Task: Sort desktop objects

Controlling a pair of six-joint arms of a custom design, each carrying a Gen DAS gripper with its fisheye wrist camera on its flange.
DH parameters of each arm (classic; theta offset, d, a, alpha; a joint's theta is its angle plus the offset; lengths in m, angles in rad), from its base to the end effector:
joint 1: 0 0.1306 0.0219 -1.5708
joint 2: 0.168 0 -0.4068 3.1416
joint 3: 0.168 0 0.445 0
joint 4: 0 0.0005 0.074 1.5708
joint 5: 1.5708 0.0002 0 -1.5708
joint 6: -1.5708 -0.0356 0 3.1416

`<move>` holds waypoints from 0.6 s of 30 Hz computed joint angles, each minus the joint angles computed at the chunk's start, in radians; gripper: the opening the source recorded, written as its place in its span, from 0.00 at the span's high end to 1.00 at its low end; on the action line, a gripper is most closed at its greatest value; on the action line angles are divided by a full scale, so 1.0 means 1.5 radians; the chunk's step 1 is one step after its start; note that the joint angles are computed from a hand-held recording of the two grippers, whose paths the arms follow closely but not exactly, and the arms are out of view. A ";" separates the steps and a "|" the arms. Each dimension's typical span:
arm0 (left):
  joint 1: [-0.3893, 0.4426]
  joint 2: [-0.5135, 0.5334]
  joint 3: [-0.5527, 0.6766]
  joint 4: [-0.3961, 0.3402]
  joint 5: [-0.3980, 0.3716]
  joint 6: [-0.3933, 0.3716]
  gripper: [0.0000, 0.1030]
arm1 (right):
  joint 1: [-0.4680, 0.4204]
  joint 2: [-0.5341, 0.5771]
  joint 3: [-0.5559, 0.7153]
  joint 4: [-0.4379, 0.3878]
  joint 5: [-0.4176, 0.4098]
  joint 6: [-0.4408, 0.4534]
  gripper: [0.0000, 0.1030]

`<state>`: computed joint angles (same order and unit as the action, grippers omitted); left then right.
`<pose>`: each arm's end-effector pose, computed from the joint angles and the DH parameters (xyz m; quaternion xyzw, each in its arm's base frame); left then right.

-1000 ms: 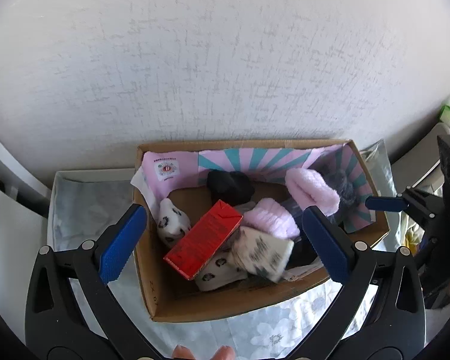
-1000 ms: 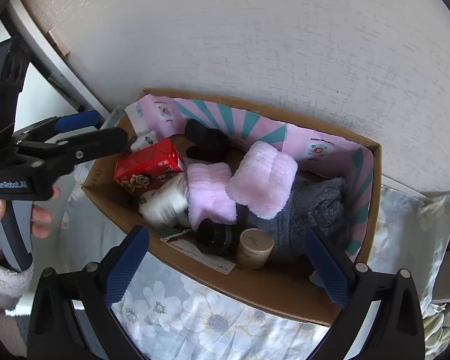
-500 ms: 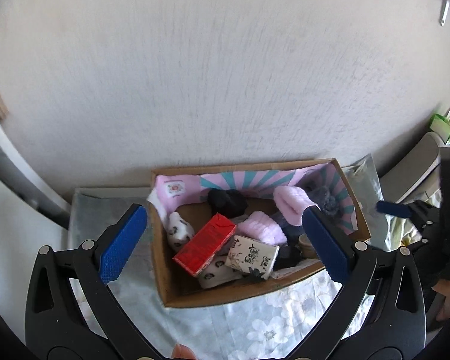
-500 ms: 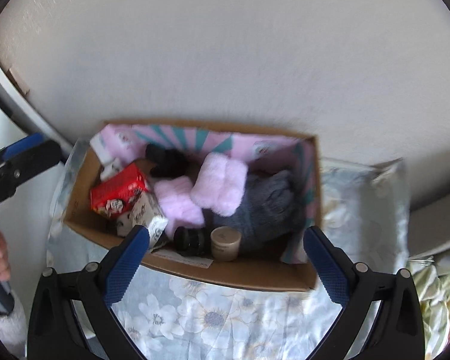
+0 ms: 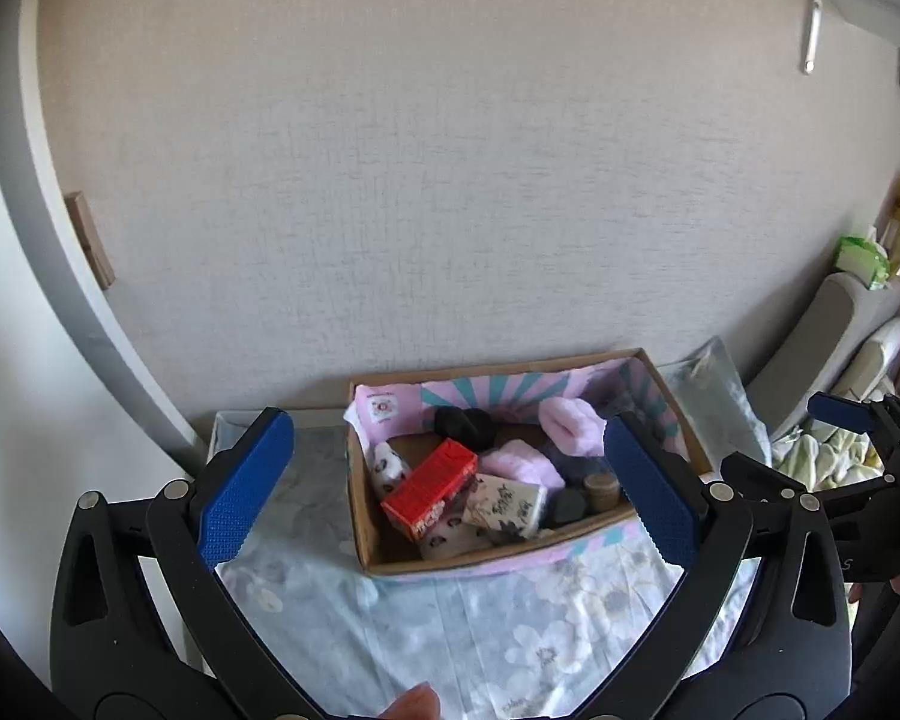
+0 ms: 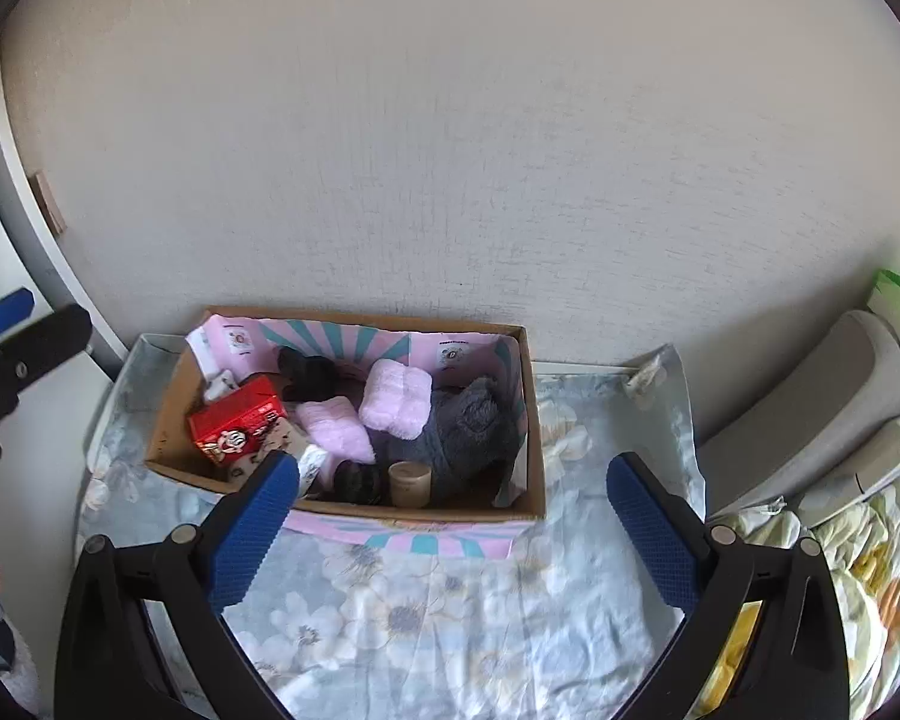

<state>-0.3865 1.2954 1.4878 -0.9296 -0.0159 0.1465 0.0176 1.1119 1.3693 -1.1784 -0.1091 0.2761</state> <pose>0.4595 -0.1869 0.5463 0.1063 0.9082 -0.0996 0.3924 0.4015 0.0104 0.5464 -0.1557 0.9335 0.0102 0.3227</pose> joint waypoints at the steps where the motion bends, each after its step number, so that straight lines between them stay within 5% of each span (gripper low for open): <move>1: 0.000 -0.006 -0.005 0.000 0.004 0.000 0.00 | 0.001 -0.006 -0.002 -0.002 0.007 -0.003 0.00; 18: -0.010 -0.048 -0.057 -0.006 -0.005 0.036 0.00 | 0.008 -0.047 -0.046 0.002 0.019 0.002 0.00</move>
<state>-0.4022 1.2238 1.4019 -0.9386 -0.0233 0.2004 0.0293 1.0416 1.3001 -1.1754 -0.0809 0.2795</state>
